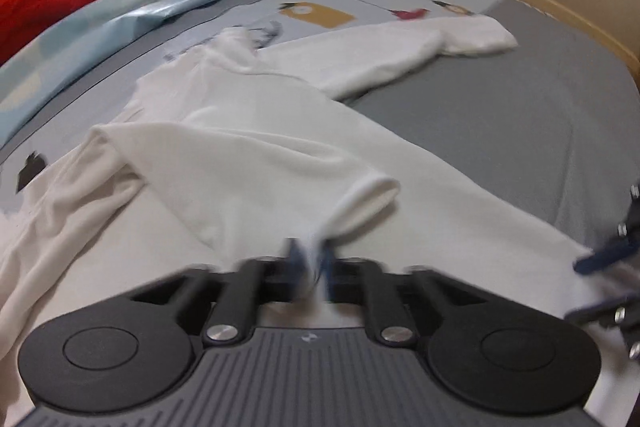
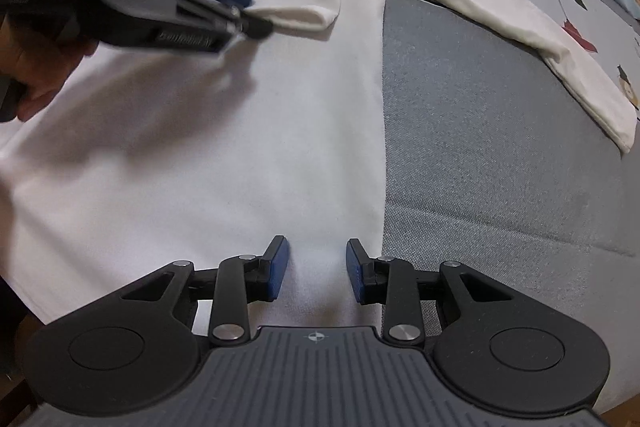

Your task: Fold small clothes

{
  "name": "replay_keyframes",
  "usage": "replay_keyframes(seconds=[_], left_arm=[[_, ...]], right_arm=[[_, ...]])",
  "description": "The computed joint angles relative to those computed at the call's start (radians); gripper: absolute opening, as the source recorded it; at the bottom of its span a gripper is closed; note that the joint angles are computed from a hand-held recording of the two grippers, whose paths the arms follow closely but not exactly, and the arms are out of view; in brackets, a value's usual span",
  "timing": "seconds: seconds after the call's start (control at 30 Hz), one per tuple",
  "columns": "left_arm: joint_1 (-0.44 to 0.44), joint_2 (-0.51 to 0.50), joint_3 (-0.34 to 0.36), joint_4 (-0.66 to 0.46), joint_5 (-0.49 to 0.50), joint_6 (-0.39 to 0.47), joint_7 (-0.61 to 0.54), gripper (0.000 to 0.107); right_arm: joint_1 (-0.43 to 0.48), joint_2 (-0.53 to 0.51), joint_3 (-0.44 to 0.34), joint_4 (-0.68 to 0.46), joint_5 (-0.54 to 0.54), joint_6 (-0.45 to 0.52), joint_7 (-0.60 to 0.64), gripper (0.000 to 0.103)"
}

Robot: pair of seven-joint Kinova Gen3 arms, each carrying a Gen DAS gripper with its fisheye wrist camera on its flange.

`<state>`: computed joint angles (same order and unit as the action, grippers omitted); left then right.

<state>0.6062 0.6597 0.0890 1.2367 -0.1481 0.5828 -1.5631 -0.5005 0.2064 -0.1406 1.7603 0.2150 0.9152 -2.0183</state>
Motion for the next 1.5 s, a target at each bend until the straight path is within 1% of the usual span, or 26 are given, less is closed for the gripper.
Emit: replay_keyframes(seconds=[0.07, 0.17, 0.27, 0.4, 0.47, 0.6, 0.67, 0.7, 0.73, 0.77, 0.8, 0.87, 0.97, 1.0, 1.03, 1.07, 1.1, 1.13, 1.2, 1.23, 1.3, 1.33, 1.4, 1.43, 1.47, 1.5], left_arm=[[-0.033, -0.029, 0.018, 0.020, -0.041, -0.014, 0.059, 0.004], [-0.068, -0.097, -0.028, 0.065, -0.054, -0.055, 0.181, 0.004], [-0.089, -0.196, -0.160, 0.152, -0.003, -0.117, 0.303, 0.004], [-0.123, -0.300, -0.345, 0.276, 0.007, -0.135, 0.465, 0.004], [-0.133, -0.324, -0.438, 0.317, -0.020, -0.099, 0.547, 0.004], [-0.191, -0.332, -0.623, 0.380, -0.081, 0.028, 0.709, 0.004], [-0.209, -0.330, -0.715, 0.413, -0.106, 0.052, 0.791, 0.005], [-0.217, -0.325, -0.762, 0.422, -0.098, 0.062, 0.820, 0.005], [-0.234, -0.337, -0.790, 0.439, -0.074, 0.056, 0.834, 0.005], [-0.269, -0.358, -0.799, 0.459, -0.034, 0.033, 0.836, 0.006], [-0.315, -0.382, -0.789, 0.482, 0.007, 0.000, 0.823, 0.006], [-0.407, -0.434, -0.737, 0.529, 0.088, -0.075, 0.814, 0.006], [-0.546, -0.486, -0.616, 0.566, 0.210, -0.132, 0.736, 0.006], [-0.593, -0.498, -0.577, 0.569, 0.251, -0.131, 0.698, 0.008], [-0.639, -0.507, -0.541, 0.569, 0.292, -0.113, 0.673, 0.015], [-0.685, -0.502, -0.509, 0.556, 0.332, -0.084, 0.662, 0.025], [-0.732, -0.506, -0.475, 0.562, 0.373, -0.063, 0.668, 0.029], [-0.778, -0.509, -0.444, 0.574, 0.414, -0.048, 0.670, 0.030], [-0.871, -0.514, -0.389, 0.592, 0.495, -0.007, 0.628, 0.030], [-0.907, -0.510, -0.375, 0.600, 0.536, 0.005, 0.595, 0.030], [-0.942, -0.488, -0.376, 0.603, 0.585, 0.025, 0.525, 0.030], [-0.971, -0.469, -0.357, 0.599, 0.613, 0.022, 0.484, 0.030], [-1.039, -0.459, -0.284, 0.628, 0.652, -0.034, 0.403, 0.030], [-1.049, -0.456, -0.268, 0.636, 0.662, -0.062, 0.362, 0.028], [-1.041, -0.455, -0.268, 0.637, 0.659, -0.079, 0.325, 0.004], [-1.014, -0.453, -0.286, 0.639, 0.644, -0.098, 0.304, 0.004]], right_arm=[[-0.003, 0.006, 0.000, -0.011, 0.002, 0.014, -0.001, 0.034], [-0.014, 0.022, 0.003, -0.038, 0.012, 0.040, -0.020, 0.034], [-0.035, 0.014, 0.010, -0.048, 0.045, 0.023, -0.078, 0.034], [-0.052, 0.015, 0.015, -0.073, 0.078, 0.007, -0.160, 0.034], [-0.063, 0.033, 0.015, -0.101, 0.087, 0.029, -0.193, 0.034], [-0.097, 0.071, 0.011, -0.162, 0.107, 0.071, -0.221, 0.034], [-0.116, 0.084, 0.007, -0.188, 0.114, 0.076, -0.225, 0.034], [-0.125, 0.090, 0.006, -0.200, 0.118, 0.082, -0.225, 0.034], [-0.135, 0.099, 0.006, -0.214, 0.123, 0.088, -0.225, 0.034], [-0.141, 0.104, 0.007, -0.227, 0.124, 0.095, -0.221, 0.034], [-0.149, 0.111, 0.007, -0.239, 0.128, 0.102, -0.219, 0.034], [-0.162, 0.126, 0.011, -0.263, 0.133, 0.122, -0.215, 0.034], [-0.176, 0.148, 0.020, -0.297, 0.137, 0.155, -0.217, 0.034], [-0.177, 0.158, 0.024, -0.310, 0.137, 0.162, -0.215, 0.034], [-0.181, 0.163, 0.027, -0.318, 0.139, 0.169, -0.217, 0.034], [-0.184, 0.168, 0.028, -0.327, 0.140, 0.174, -0.217, 0.034], [-0.191, 0.171, 0.030, -0.331, 0.142, 0.180, -0.222, 0.034], [-0.194, 0.174, 0.031, -0.337, 0.143, 0.184, -0.220, 0.034], [-0.194, 0.182, 0.031, -0.349, 0.141, 0.188, -0.212, 0.034], [-0.197, 0.186, 0.033, -0.357, 0.142, 0.193, -0.209, 0.034], [-0.201, 0.192, 0.036, -0.369, 0.146, 0.197, -0.206, 0.034], [-0.202, 0.194, 0.037, -0.375, 0.145, 0.197, -0.204, 0.034], [-0.206, 0.198, 0.038, -0.387, 0.145, 0.202, -0.201, 0.034], [-0.208, 0.200, 0.038, -0.392, 0.144, 0.203, -0.198, 0.034], [-0.211, 0.204, 0.037, -0.399, 0.144, 0.207, -0.194, 0.034], [-0.214, 0.208, 0.038, -0.407, 0.144, 0.212, -0.192, 0.034]])
